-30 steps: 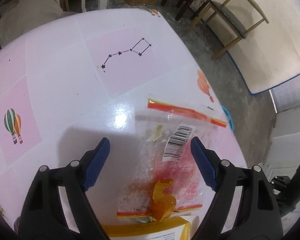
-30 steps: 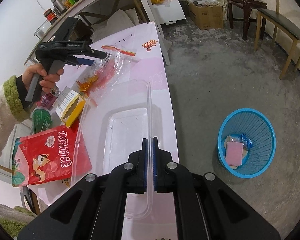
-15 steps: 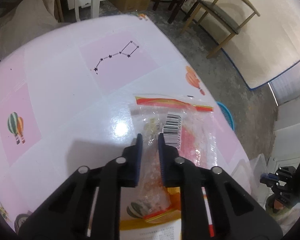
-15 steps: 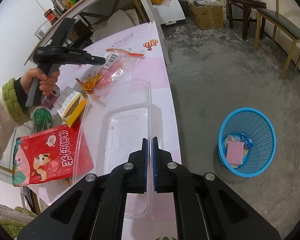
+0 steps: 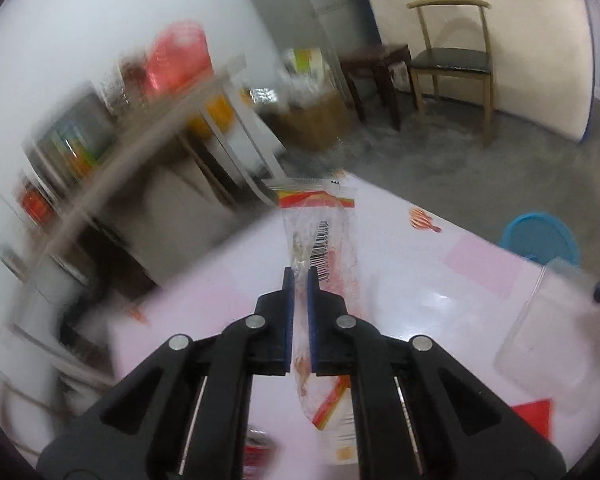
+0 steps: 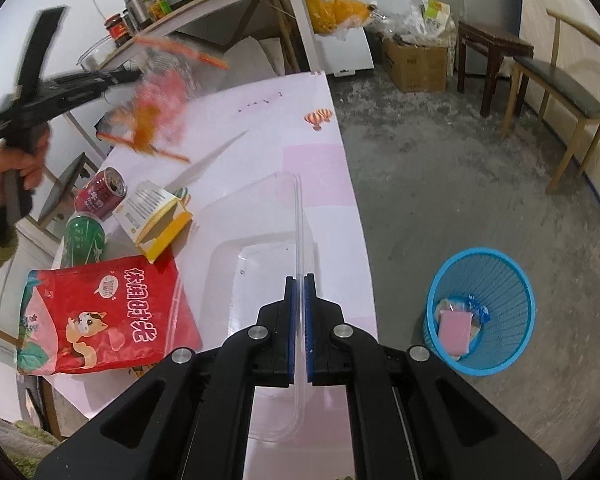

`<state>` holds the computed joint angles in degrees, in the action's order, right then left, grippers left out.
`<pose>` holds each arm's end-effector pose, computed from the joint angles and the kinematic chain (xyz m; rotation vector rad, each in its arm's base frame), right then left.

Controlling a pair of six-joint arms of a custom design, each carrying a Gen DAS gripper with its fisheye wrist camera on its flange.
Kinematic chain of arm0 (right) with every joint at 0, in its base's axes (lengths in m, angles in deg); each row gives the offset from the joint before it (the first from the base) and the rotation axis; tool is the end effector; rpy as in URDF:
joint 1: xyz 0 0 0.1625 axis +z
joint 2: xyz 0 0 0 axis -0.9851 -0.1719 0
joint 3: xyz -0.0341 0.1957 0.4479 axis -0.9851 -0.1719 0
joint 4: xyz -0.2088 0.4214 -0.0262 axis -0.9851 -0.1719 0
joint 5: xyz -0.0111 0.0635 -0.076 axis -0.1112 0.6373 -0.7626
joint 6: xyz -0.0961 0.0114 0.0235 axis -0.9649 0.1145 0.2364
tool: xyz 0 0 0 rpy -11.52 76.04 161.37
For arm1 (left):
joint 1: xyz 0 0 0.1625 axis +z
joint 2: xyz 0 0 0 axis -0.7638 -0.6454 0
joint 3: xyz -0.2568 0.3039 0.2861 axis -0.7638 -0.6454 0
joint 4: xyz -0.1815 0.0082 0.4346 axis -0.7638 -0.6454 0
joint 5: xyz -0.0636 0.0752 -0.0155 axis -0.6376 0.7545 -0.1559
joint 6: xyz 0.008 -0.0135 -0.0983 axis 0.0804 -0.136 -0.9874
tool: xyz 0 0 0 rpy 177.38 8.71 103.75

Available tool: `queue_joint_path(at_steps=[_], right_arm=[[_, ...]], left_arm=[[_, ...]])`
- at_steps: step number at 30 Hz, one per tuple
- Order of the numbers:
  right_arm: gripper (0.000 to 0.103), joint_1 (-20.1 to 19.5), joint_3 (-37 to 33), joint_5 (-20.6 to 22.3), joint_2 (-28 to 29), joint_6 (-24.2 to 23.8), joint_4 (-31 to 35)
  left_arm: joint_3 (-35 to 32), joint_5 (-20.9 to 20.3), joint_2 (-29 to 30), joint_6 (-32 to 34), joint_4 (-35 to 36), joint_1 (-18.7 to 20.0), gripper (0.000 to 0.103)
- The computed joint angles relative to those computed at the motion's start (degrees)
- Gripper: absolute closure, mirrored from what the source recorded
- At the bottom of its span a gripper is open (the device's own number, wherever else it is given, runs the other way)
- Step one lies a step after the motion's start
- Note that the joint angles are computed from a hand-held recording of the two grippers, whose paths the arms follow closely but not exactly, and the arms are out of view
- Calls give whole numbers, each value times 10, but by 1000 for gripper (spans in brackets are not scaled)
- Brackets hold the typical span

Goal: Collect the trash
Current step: 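Carry tray and candy bag to the blue wastebasket and open both tools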

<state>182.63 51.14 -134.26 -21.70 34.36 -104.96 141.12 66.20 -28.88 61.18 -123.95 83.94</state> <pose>0.2070 -0.4955 0.3684 0.6311 -2.5877 0.5729 -0.4257 -0.5611 0.2935 0.8790 1.8289 -0.7081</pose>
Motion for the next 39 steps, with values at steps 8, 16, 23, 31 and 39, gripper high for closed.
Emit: queue_joint_path(at_steps=[8,16,23,31,39], right_arm=[[99,23,9,-18,-1,-15,-21],[99,21,10,-10,-21,-3,-24],[99,-2,13,2,-55,14,-49],[99,-61,15,-26,-119,39,-99],[99,-173,6,-69,-135,59,-106]], left_arm=[[13,64,-22,-33,74,-40,99],[3,7,-68,-189,150,-55,99],[-29,-95,-57,-201,93,-67,99],[-116,-240,39,-152,52,-59,99],[-235,-355,191,-192,154,-20,99]])
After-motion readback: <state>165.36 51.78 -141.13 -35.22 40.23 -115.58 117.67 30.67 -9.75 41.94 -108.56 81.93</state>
